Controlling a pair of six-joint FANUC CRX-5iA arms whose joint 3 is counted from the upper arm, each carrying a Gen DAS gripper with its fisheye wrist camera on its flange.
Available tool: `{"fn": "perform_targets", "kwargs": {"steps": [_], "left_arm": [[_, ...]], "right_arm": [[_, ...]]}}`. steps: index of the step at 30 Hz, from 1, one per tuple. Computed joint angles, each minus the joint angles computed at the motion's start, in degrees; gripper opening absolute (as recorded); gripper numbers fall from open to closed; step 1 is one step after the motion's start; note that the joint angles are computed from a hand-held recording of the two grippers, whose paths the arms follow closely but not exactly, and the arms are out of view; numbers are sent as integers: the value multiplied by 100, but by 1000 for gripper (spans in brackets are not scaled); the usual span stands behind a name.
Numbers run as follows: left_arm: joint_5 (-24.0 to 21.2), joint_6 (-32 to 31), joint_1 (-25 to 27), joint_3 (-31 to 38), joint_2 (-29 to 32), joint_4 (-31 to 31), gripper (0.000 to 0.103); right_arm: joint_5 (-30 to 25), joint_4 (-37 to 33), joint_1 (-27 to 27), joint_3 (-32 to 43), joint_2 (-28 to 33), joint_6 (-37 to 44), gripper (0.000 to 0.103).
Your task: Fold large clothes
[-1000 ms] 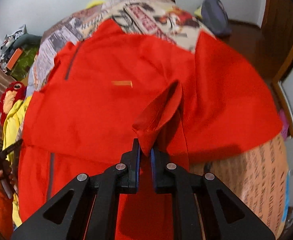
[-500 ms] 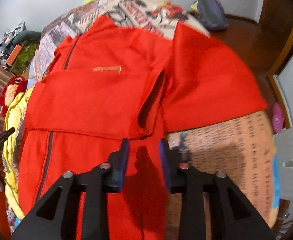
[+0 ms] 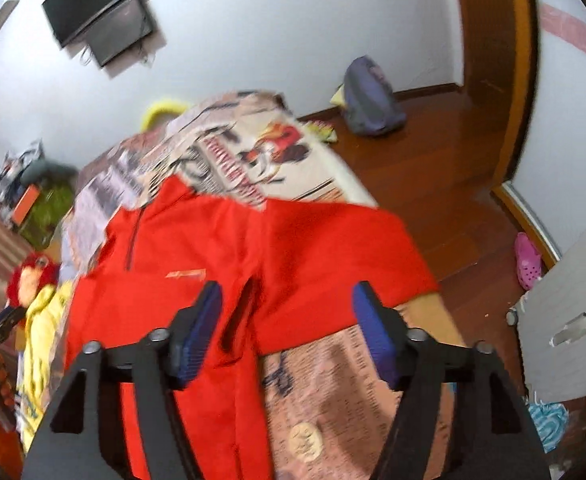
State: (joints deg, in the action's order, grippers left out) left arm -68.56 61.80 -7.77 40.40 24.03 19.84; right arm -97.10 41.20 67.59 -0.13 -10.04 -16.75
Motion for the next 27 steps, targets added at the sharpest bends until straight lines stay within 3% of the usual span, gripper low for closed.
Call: {"fn": "perform_targets", "kwargs": {"steps": [3,11,22,25,27], "left_arm": [[-14,-23,-150,98,99,108,87],[-175,-55,-461,137,343,52,87],[-350,215,-512,122,527,-150,87],[-394,311,-478,135,561,-137,87],[-384,338,-467,118,549,-162,87]], "right_arm": [[178,-338,-239,-298,-224,-142,70],[1683,-1423,-1123,-1563,-1064,-950,70],[2259,-1246,-1702,-2038,-1102,-1374,69],[2117,-1175,-1780,-1947,-1000,-1468,54],[1894,-1261,-1892,-1736,-829,-1332,32]]}}
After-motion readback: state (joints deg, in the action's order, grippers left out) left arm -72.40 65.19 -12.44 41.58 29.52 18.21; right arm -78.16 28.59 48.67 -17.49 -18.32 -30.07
